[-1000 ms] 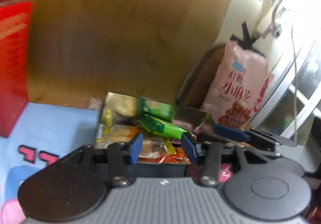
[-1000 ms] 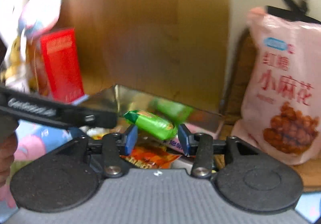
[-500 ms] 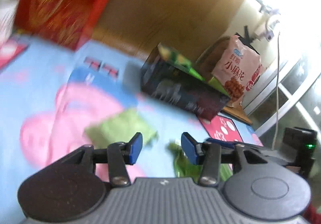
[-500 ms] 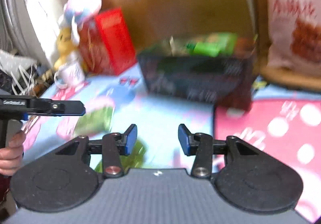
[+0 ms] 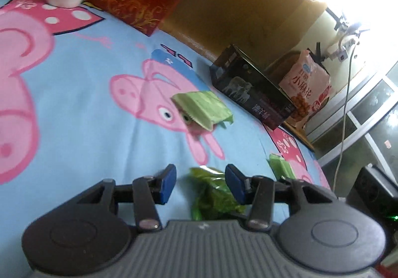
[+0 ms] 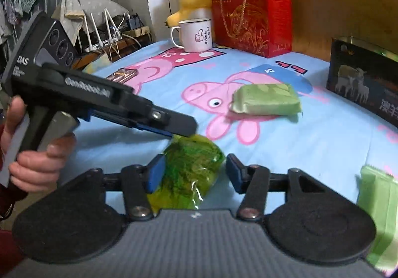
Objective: Organize snacks
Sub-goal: 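Close both tools on the candy in clear green wrapper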
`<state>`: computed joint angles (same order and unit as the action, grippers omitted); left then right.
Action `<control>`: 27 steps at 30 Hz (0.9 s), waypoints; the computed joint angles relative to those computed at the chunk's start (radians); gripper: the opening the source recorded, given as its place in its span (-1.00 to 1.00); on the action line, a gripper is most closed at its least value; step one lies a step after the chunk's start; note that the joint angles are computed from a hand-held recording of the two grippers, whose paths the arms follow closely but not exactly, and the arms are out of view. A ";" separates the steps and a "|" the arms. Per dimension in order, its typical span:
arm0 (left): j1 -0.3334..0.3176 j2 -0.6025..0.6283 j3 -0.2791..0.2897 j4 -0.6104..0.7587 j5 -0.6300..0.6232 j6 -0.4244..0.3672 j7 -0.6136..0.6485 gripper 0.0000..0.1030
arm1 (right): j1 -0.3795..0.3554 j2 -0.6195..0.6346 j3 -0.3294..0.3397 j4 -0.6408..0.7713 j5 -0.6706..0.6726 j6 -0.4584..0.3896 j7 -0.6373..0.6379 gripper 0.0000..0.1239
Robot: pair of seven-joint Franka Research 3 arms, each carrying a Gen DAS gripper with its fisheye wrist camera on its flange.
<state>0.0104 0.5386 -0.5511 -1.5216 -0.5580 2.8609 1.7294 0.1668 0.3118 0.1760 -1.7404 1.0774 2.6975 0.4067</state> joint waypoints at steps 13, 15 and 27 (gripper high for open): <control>0.159 -0.038 -0.195 -0.124 -0.448 0.050 0.379 -0.23 | -0.094 0.011 -0.028 -0.002 0.326 -0.341 0.184 -0.52; 0.145 -0.044 -0.176 -0.123 -0.483 0.050 0.393 -0.30 | -0.083 0.014 -0.037 0.000 0.314 -0.325 0.237 -0.71; 0.068 -0.043 -0.076 -0.044 -0.651 -0.066 0.473 0.06 | -0.149 0.015 -0.047 -0.009 0.550 -0.411 0.314 -0.81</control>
